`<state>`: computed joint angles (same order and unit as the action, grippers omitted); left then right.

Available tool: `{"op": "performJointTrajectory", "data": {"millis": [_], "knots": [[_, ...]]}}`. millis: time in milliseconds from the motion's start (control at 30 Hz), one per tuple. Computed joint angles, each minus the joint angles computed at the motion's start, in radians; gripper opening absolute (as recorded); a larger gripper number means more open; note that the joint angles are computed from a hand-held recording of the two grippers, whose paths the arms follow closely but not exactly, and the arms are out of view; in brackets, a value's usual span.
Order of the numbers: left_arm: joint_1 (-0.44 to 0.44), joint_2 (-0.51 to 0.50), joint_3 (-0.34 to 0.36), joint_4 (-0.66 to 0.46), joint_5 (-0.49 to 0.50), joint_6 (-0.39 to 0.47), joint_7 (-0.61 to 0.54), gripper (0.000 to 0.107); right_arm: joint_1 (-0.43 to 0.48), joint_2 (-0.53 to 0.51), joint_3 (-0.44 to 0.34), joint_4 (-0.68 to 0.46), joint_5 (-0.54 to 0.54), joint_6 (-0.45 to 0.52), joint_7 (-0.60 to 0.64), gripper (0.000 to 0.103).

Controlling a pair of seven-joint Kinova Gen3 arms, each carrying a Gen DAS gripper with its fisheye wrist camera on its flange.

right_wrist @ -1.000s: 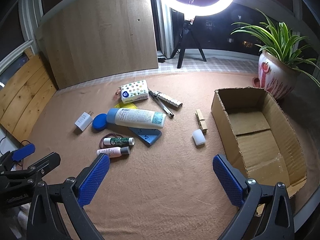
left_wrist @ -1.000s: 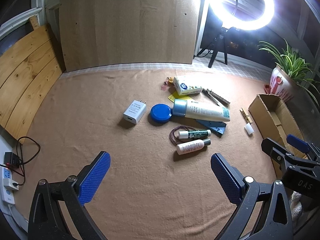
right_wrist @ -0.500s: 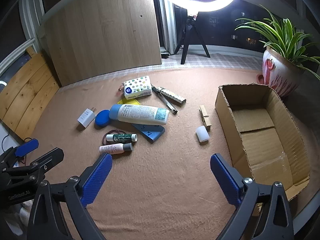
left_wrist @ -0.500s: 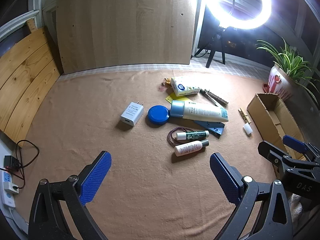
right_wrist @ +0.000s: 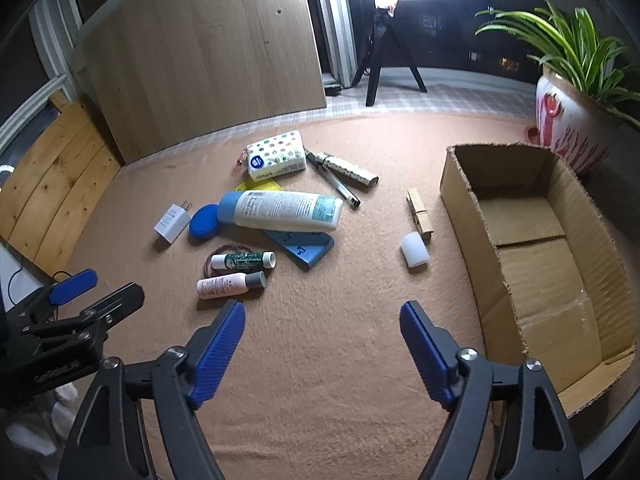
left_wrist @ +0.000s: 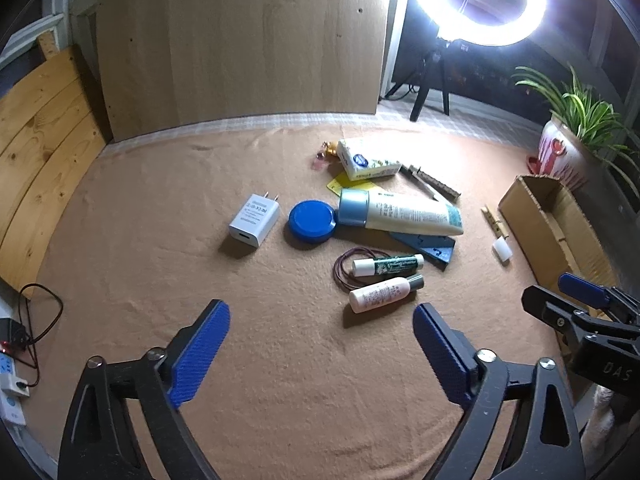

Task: Organize objects
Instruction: 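Move the right tool to the white-and-blue lotion bottle and close on it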

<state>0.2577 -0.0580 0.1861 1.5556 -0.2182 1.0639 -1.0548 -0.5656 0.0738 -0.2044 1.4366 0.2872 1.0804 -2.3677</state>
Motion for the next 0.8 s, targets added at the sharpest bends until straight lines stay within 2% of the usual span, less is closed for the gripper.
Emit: {"op": "performJointTrajectory", "data": {"millis": [100, 233, 433, 500, 633, 800], "knots": [[-0.002, 0.017, -0.007, 0.002, 0.009, -0.015, -0.016, 0.091, 0.013, 0.008, 0.007, 0.001, -0.02, -0.009, 0.02, 0.071], [-0.005, 0.039, -0.019, 0.005, 0.029, -0.033, -0.045, 0.089, 0.048, 0.026, 0.022, -0.003, -0.104, -0.026, 0.081, 0.065], [-0.014, 0.091, -0.04, -0.025, 0.057, -0.037, -0.089, 0.084, 0.072, 0.047, 0.039, -0.011, -0.154, -0.034, 0.105, 0.064], [-0.024, 0.119, -0.05, -0.056, 0.095, -0.037, -0.129, 0.084, 0.074, 0.048, 0.042, -0.012, -0.158, -0.036, 0.107, 0.064], [-0.018, 0.196, -0.059, -0.15, 0.105, -0.025, -0.172, 0.083, 0.077, 0.039, 0.042, -0.005, -0.168, -0.038, 0.105, 0.064], [-0.014, 0.331, -0.067, -0.333, 0.146, 0.038, -0.248, 0.083, 0.082, 0.017, 0.04, 0.015, -0.172, -0.032, 0.093, 0.064]]}}
